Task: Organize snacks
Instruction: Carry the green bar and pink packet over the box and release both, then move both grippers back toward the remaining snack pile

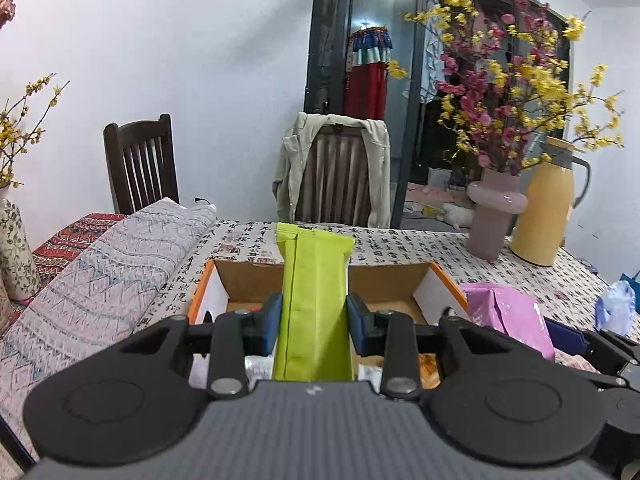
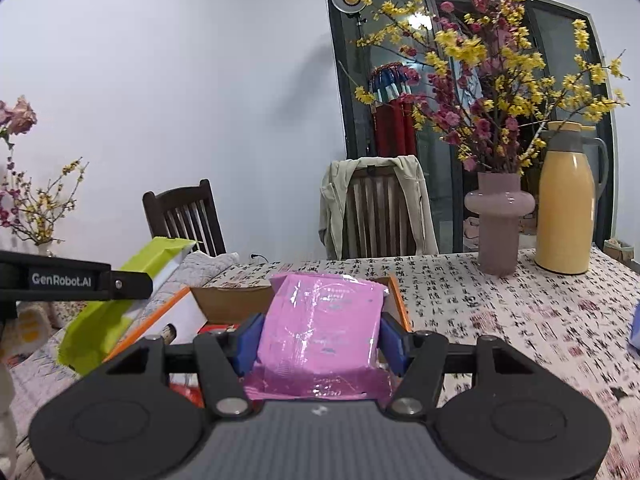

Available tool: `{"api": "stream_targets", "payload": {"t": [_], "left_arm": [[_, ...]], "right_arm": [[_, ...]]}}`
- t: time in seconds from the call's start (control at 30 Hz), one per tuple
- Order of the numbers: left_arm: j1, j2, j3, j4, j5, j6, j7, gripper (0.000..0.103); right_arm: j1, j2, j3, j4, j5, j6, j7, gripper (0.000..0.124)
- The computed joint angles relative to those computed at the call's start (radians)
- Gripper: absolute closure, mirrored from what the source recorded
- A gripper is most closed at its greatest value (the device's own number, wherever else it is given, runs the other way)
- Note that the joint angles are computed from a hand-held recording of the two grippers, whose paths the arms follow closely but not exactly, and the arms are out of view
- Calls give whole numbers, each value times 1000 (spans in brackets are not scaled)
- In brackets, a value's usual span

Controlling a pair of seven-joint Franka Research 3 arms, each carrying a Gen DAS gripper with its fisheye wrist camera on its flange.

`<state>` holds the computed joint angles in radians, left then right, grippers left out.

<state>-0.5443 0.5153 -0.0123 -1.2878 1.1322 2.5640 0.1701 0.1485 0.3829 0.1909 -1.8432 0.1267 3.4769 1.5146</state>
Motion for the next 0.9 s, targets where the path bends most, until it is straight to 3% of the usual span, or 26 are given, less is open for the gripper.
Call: {"api": "stream_targets", "payload": {"t": [0.1, 0.23, 0.33, 0.57, 0.7, 0.73, 0.77, 0.8, 0.9], "left_arm": [[20, 57, -5, 72, -53, -8, 50, 68], [27, 129, 15, 149, -117, -5, 85, 68], [31, 189, 29, 207, -170, 1, 102, 68], [27, 207, 66, 198, -231, 45, 128, 68], [15, 185, 90, 162, -209, 69, 76, 66], [9, 180, 95, 156, -198, 66, 64, 63], [5, 173, 99, 148, -186, 67, 50, 54], [-2, 166, 105, 137, -168, 68, 31, 39], [-30, 151, 130, 120, -93, 44, -41, 12]], "right_arm": [[67, 60, -62, 102, 47, -60, -35, 64], [105, 144, -97, 226, 97, -126, -68, 64], [123, 209, -114, 296, 133, -118, -78, 63], [106, 271, -94, 374, 159, -198, -109, 63], [102, 257, -87, 345, 179, -177, -115, 60], [87, 250, -67, 333, 179, -168, -120, 47], [72, 242, -49, 318, 178, -152, -124, 33], [70, 237, -46, 307, 179, -135, -125, 28], [44, 226, -10, 283, 168, -96, -123, 21]]}}
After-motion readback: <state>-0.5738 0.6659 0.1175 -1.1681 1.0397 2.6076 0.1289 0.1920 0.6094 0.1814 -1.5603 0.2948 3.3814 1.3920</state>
